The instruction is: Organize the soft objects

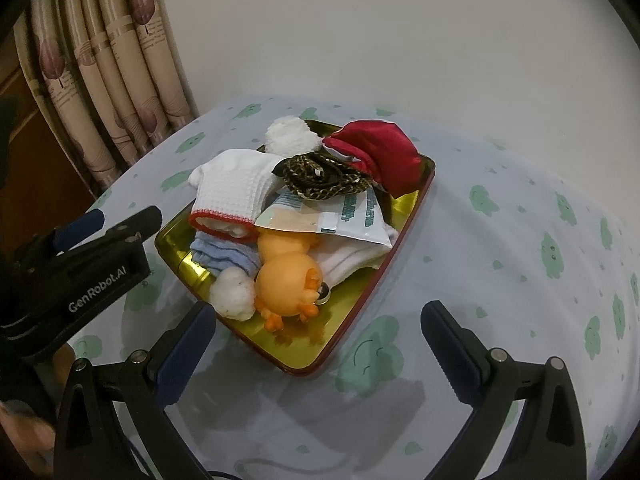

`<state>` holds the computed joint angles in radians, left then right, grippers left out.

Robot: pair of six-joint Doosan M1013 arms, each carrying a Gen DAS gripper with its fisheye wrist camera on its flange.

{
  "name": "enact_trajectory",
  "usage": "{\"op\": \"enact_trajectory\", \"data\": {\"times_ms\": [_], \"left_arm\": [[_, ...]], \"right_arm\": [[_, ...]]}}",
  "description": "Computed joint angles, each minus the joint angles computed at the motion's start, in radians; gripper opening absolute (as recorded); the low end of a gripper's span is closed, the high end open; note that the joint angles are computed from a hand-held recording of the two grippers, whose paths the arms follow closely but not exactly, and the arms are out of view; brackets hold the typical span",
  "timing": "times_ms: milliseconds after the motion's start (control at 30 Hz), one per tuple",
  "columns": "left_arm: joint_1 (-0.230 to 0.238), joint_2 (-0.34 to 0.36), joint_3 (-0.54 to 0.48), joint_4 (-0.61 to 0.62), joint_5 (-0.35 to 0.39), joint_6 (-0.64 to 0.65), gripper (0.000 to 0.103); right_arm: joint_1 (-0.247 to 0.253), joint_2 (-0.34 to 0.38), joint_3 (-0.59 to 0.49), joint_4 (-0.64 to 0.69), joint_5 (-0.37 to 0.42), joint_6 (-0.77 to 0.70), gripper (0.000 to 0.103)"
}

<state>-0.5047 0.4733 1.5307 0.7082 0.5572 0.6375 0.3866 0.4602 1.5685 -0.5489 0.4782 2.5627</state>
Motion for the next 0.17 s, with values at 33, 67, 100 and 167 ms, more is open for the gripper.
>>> {"op": "enact_trajectory", "data": {"times_ms": [33, 67, 100, 167], "left_arm": [[0.0, 0.001, -0.001, -0.005, 0.001, 0.006, 0.069], [0.0, 0.002, -0.003, -0.012, 0.002, 0.016, 0.069], [-0.001, 0.003, -0.005, -0.012, 0.006, 0.017, 0.069], [-0.003, 0.004, -0.007, -0.011, 0.012, 0.021, 0.069]], "right_arm": [[0.0, 0.0, 0.0, 0.0, 0.0, -0.001, 0.102], [0.001, 0.0, 0.0, -0.002, 0.001, 0.0, 0.102], [0.001, -0.001, 0.001, -0.005, 0.0, 0.002, 0.102], [0.002, -0.001, 0.001, -0.013, 0.001, 0.003, 0.102]]}}
